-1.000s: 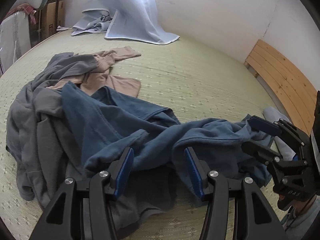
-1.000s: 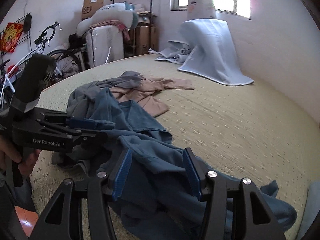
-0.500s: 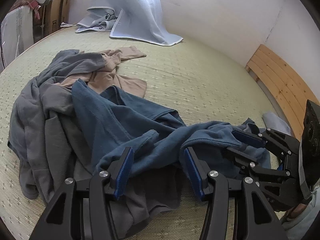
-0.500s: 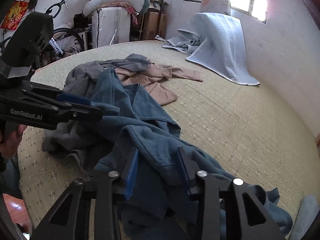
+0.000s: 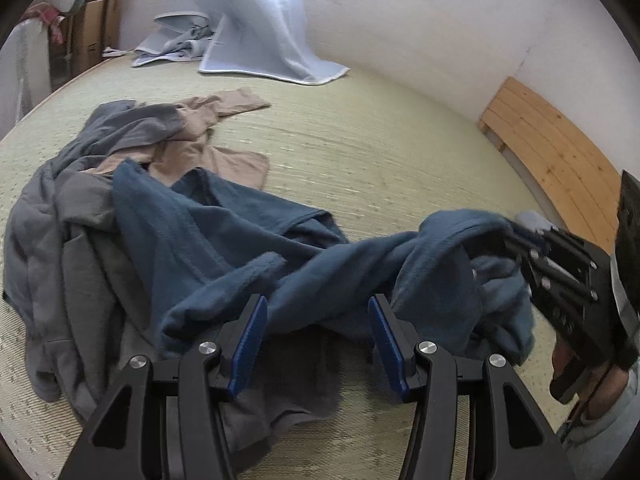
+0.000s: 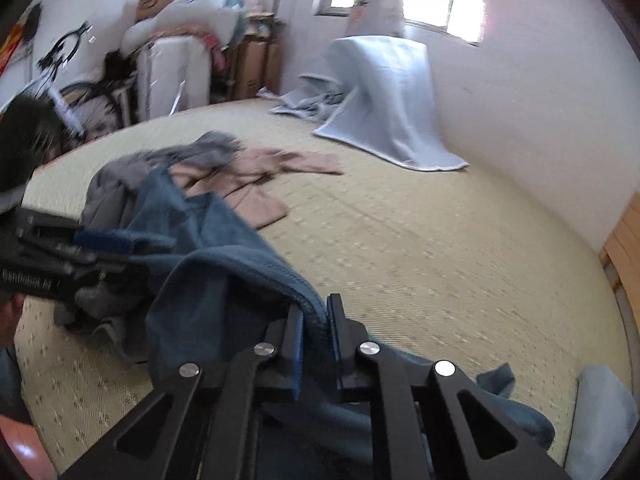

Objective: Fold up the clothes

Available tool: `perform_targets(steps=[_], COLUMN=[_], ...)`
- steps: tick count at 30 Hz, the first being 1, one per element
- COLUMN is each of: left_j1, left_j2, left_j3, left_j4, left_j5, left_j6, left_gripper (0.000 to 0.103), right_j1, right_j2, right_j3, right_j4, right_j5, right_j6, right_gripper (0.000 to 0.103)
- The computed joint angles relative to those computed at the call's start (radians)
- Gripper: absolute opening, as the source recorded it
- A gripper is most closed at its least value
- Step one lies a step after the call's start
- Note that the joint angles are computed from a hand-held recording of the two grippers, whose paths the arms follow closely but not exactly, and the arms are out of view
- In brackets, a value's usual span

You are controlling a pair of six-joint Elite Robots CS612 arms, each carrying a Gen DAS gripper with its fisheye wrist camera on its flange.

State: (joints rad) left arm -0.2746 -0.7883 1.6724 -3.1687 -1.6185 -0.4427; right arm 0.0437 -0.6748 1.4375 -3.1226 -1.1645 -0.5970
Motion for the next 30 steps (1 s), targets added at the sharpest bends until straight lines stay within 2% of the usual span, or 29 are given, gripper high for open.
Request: perform_targets(steps=[5,11,19,25,29,30], left_j1=[-0.012,-0.035,-0.070,-0.084,-0.090,-0.091], left_j2=[0.004,0.007,0.005,0.010,0.014,0.015], left_j3=[-0.006,-0.012,0.001,-0.007,-0.009,-0.010], left_j4=[-0.020,-0.011,-0.061,-0.051,-0.061,-0.059], left_j5=[-0.046,-0.074,-0.034,0.004,0.021,0.025], left_j6=[0.083,0.191,0.317,0.339,0.339,0.341], left_gripper=[0.057,0.057,0.057,0.057,0.038,0.038], right_j1=[-0.018,-0.032,-0.049,-0.058,-0.063,-0.064], right_j2=[-0.003,-0.007,-0.017,-0.027,-0.032,-0.033], right_j3=[-0.003,0.003,0.020,0.037,0.044,0.045], right_j4=[-0.020,-0.028,-0.047,-0.056,-0.055,-0.056], right_j5=[-0.014,-0.036,-0.039,-0.008,0.021,0.026], right_j6=[0.050,0.060,0.075,0.086,0.096,0.097], right_gripper=[0.010,0.010,0.010,0.010,0.010,0.010])
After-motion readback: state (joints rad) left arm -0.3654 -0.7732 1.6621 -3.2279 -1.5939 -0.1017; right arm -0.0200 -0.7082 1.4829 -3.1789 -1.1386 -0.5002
